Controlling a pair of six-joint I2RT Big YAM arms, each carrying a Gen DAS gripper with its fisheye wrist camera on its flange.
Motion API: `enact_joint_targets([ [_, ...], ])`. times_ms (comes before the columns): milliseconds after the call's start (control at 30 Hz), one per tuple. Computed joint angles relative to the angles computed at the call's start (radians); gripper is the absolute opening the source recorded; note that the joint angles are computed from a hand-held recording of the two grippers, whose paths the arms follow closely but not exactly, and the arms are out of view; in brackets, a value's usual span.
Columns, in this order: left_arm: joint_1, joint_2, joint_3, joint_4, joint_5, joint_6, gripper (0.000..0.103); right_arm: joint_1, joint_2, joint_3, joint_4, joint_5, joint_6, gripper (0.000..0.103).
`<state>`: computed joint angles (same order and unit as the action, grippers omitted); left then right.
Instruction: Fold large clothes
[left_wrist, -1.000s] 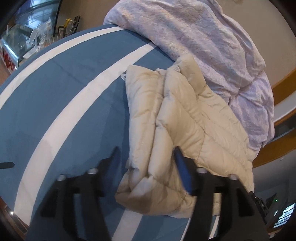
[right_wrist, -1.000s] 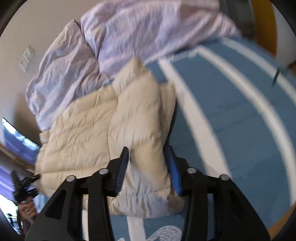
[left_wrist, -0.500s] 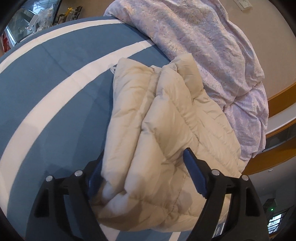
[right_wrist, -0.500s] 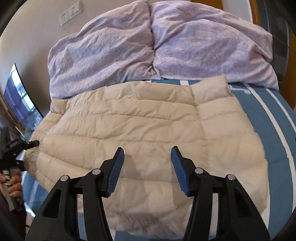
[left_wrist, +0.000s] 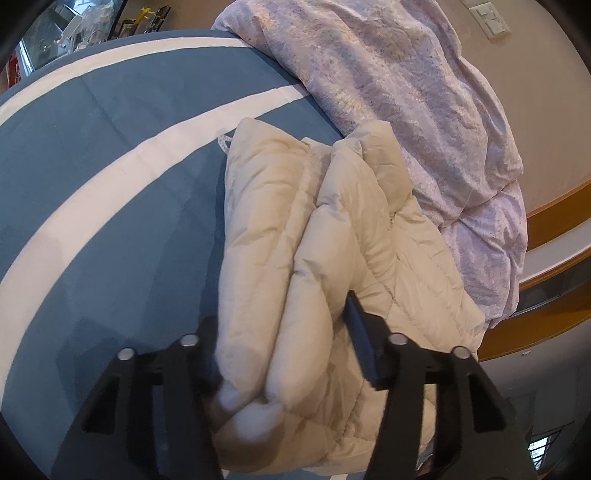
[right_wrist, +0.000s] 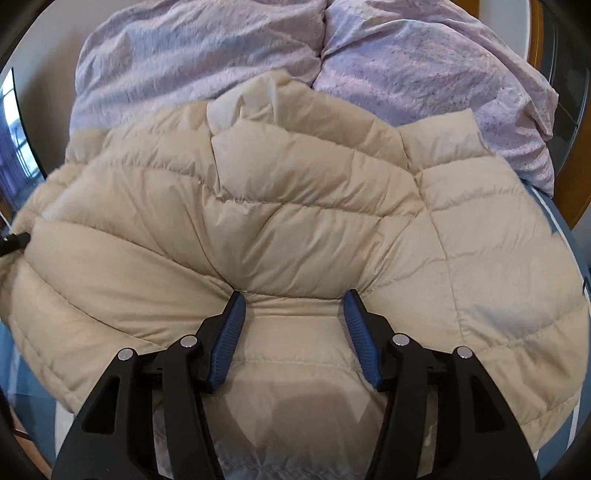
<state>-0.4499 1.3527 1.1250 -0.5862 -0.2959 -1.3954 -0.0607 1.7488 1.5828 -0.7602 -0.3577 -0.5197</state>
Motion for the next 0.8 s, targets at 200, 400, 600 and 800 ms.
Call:
enact_joint_targets([
  [200, -0.005, 0.000, 0.008, 0.002, -0.011, 0.028, 0.037, 0.000, 0.001, -0.012, 0.014, 0.004, 0.004, 0.058],
  [400, 0.001, 0.019, 0.028, -0.033, -0.004, 0.007, 0.054, -0.002, 0.004, -0.008, 0.012, -0.003, 0.004, 0.058],
  [600, -0.001, -0.005, 0.016, 0.025, 0.004, 0.040, 0.026, -0.004, 0.009, 0.000, 0.000, -0.016, 0.011, 0.058],
  [800, -0.028, -0.033, 0.057, 0.069, -0.034, 0.107, 0.023, -0.002, 0.008, 0.001, -0.003, -0.018, 0.017, 0.058],
])
